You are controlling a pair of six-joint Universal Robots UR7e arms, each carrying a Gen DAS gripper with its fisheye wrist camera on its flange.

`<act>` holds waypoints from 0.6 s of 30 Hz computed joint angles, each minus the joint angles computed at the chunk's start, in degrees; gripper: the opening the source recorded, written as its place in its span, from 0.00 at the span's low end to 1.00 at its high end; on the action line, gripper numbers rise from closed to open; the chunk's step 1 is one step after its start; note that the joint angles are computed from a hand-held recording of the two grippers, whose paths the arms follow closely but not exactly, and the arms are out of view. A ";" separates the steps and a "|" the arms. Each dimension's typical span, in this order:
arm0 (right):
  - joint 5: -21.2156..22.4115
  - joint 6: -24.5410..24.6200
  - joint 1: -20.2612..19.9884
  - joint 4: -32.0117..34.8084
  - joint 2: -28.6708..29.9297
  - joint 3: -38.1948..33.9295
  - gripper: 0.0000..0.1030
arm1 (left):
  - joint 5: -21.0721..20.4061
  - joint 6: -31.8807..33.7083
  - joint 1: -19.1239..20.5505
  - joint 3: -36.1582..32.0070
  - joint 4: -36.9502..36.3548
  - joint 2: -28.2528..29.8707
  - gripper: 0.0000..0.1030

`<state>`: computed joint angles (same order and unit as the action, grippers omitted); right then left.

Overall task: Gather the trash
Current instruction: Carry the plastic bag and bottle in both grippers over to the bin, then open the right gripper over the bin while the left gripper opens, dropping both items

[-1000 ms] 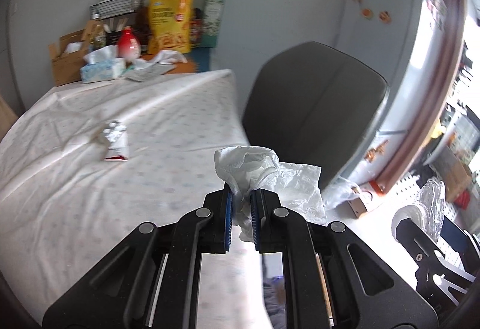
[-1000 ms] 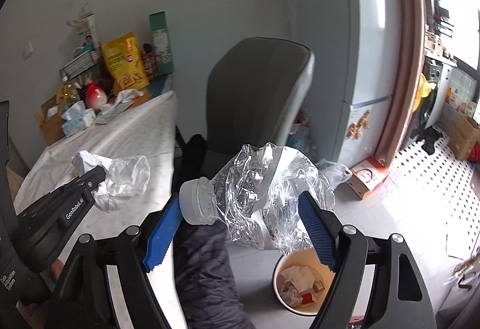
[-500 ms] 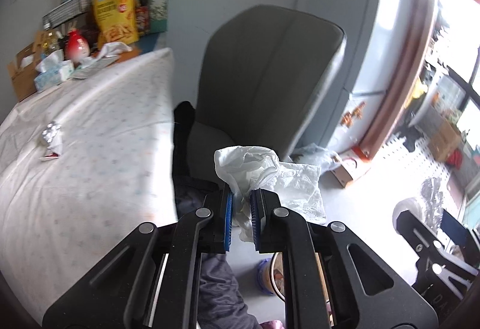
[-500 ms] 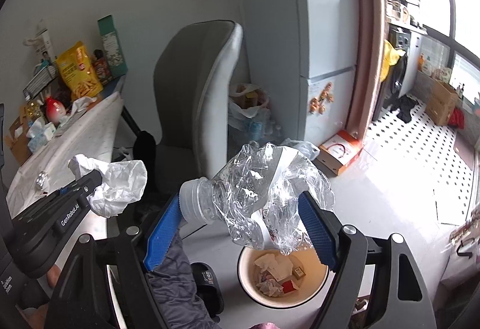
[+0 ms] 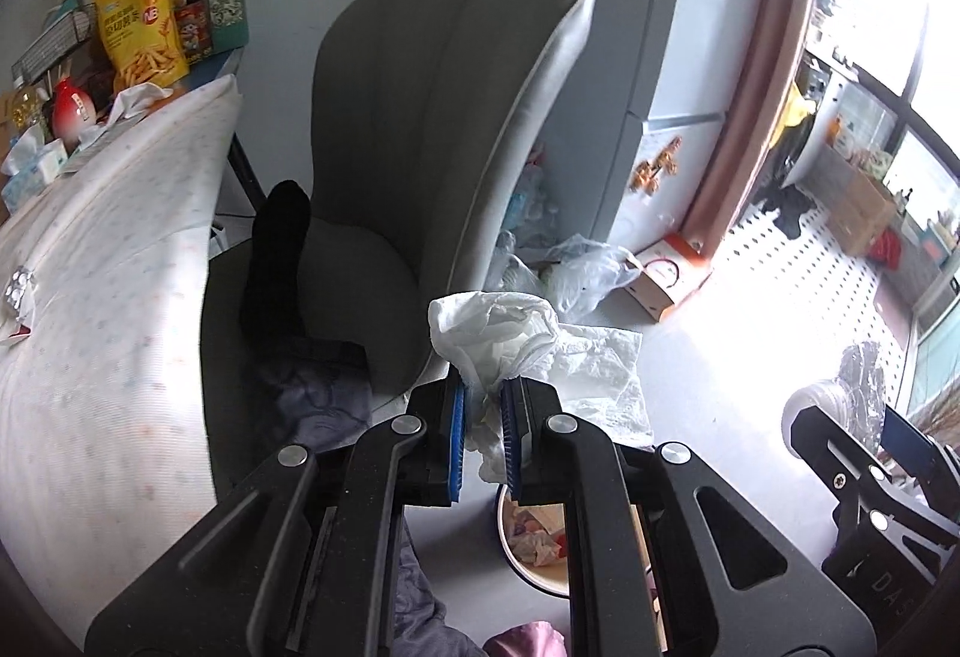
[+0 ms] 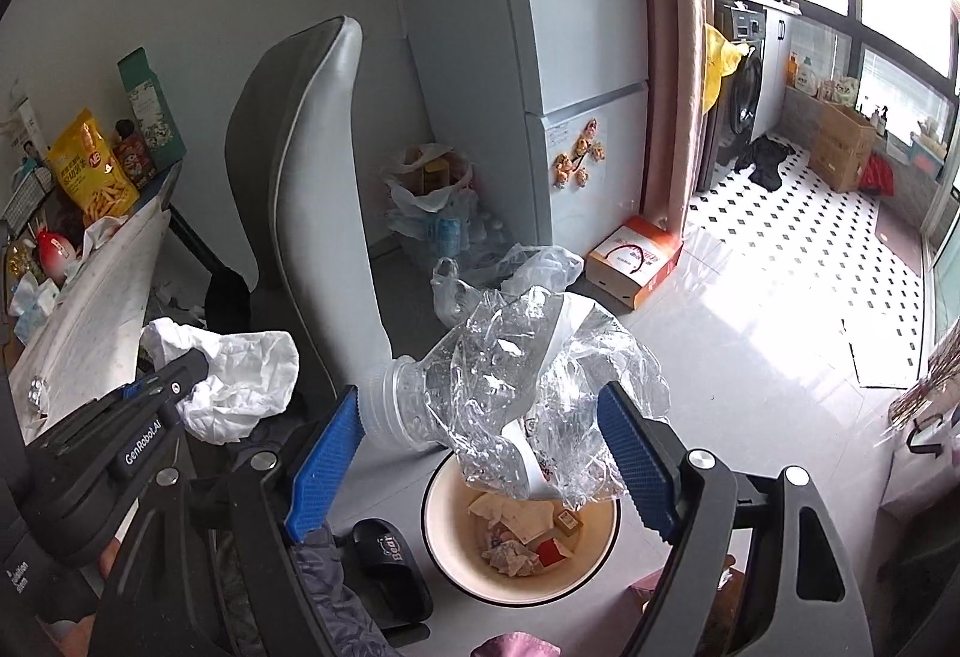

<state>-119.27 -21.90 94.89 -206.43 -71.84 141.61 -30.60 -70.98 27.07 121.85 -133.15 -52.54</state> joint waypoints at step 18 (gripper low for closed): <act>-0.89 0.12 -3.65 -1.03 -3.46 1.42 0.89 | -2.18 7.97 0.82 -3.26 -5.90 5.10 0.11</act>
<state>-120.16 -21.77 91.23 -207.46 -75.30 143.02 -32.78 -63.02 27.89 118.60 -139.05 -47.45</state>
